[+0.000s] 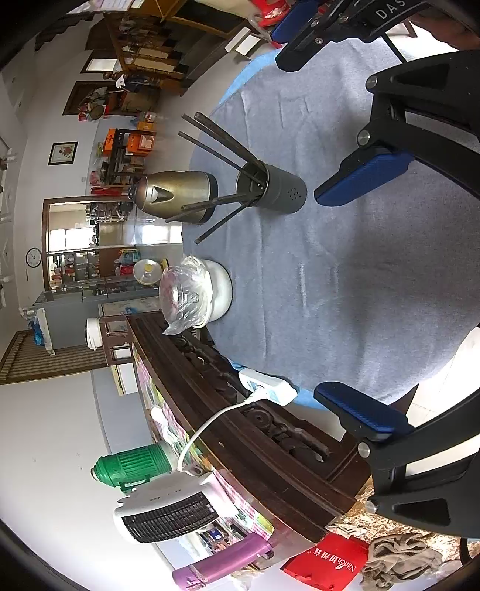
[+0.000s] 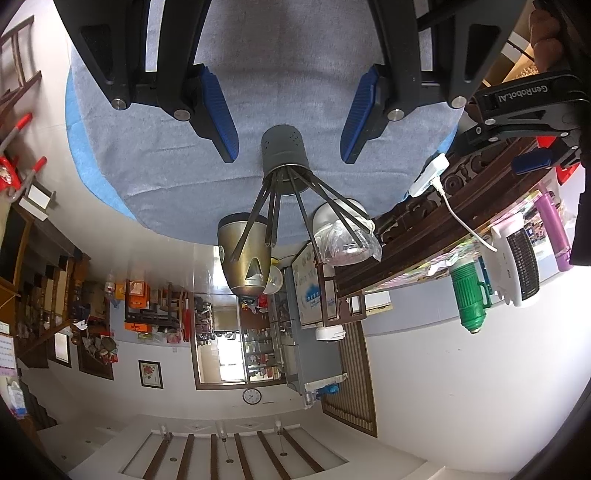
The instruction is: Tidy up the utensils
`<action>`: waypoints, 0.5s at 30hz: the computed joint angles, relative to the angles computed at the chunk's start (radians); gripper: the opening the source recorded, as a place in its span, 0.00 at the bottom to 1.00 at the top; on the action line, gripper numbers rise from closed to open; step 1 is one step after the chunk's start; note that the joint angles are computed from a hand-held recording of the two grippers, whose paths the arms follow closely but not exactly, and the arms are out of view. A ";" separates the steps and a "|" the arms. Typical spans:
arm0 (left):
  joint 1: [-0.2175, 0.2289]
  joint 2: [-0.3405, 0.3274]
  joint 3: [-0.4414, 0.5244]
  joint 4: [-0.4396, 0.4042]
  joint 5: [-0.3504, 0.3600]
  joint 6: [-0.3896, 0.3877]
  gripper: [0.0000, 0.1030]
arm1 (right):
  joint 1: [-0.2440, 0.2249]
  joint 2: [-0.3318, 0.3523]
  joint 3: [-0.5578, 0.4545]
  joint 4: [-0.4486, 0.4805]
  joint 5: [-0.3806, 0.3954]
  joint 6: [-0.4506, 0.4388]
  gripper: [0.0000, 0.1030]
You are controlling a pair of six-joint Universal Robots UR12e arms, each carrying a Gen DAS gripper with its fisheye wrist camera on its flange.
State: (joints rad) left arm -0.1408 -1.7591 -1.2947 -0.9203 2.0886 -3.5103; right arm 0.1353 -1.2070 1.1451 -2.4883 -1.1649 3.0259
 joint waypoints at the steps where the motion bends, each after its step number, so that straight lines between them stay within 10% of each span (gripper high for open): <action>1: 0.000 0.000 0.000 0.002 -0.002 0.000 0.93 | 0.000 0.000 0.000 0.000 -0.001 -0.001 0.60; 15: 0.011 0.024 -0.032 0.033 -0.023 -0.015 0.93 | 0.012 -0.013 0.012 -0.008 -0.030 -0.017 0.60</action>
State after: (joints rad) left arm -0.1300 -1.7350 -1.3266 -0.8878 2.0658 -3.5253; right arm 0.1472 -1.2199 1.1572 -2.4966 -1.1944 3.0092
